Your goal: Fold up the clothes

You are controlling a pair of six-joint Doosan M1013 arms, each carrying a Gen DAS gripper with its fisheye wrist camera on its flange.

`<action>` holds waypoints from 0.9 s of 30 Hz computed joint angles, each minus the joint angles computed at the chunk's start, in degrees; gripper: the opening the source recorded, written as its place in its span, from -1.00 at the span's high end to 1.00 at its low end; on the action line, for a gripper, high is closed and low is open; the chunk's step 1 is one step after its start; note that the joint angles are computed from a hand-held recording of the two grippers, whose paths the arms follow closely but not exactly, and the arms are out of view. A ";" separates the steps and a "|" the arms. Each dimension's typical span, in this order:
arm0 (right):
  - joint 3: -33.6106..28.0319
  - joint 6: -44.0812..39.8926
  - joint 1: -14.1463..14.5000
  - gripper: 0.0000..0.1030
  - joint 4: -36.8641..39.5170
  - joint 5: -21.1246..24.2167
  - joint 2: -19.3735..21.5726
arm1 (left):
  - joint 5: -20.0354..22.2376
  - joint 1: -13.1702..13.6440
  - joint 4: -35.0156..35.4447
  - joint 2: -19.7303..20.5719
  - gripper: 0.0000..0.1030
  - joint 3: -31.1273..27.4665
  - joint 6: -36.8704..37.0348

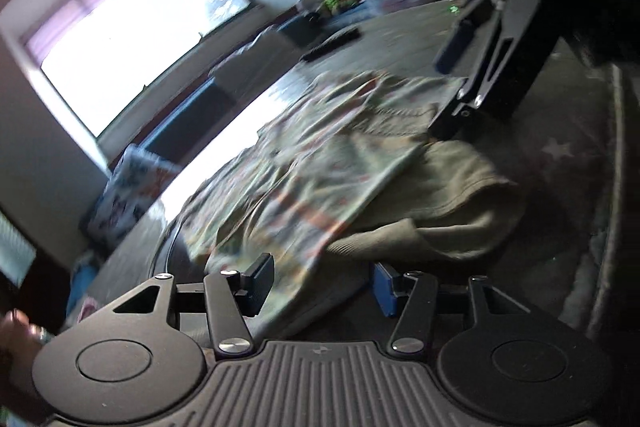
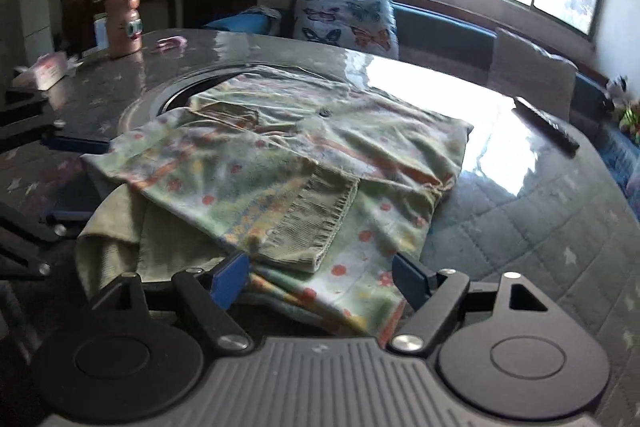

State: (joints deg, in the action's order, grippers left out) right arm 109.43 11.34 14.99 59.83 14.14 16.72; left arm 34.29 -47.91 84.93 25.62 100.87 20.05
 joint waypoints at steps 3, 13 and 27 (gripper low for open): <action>0.90 -2.94 0.09 -0.63 -1.70 -0.38 -0.97 | -2.84 0.54 2.42 0.10 0.10 0.11 -2.58; 4.19 -27.88 0.72 -0.63 8.50 1.32 -3.50 | -10.27 3.37 5.79 -0.35 0.84 -1.75 -14.11; -2.78 -13.08 0.91 0.77 6.41 8.54 0.94 | -8.83 4.47 2.58 -1.99 0.10 -1.72 -15.31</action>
State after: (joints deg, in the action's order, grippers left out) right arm 106.65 -1.74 15.89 66.24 22.68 17.66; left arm 25.46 -43.45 87.50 23.63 99.16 4.74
